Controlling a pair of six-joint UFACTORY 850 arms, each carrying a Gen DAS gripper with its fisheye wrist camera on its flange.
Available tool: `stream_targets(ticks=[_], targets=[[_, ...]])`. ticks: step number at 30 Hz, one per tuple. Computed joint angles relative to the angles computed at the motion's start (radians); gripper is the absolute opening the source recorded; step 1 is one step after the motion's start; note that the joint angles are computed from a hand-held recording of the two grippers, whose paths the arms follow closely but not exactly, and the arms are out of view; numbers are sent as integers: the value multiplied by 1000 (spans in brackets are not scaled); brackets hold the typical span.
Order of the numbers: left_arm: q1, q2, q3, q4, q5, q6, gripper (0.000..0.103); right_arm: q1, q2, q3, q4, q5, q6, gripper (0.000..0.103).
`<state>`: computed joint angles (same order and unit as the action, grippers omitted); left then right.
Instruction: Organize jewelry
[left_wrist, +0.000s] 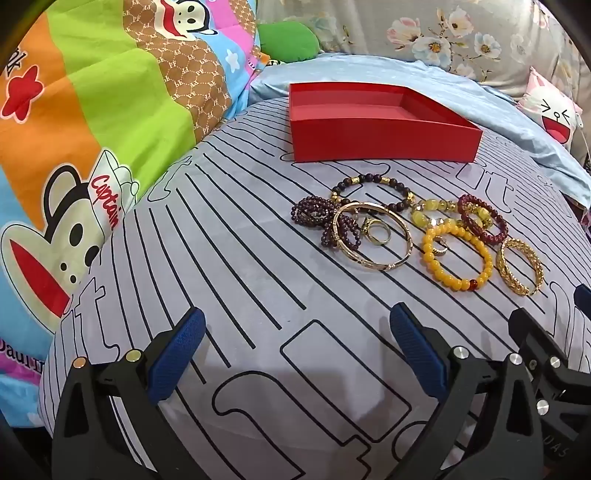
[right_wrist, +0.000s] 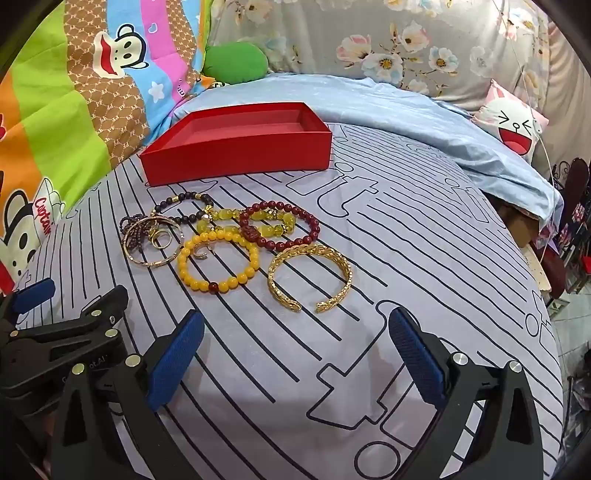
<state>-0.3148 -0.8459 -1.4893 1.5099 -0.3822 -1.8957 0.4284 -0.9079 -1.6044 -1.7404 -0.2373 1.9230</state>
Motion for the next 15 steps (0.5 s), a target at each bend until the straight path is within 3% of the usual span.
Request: stream_targets(ticks=[15], targets=[[-1, 2, 9, 33, 6, -42, 95, 2, -7, -12, 46, 3, -36, 97]])
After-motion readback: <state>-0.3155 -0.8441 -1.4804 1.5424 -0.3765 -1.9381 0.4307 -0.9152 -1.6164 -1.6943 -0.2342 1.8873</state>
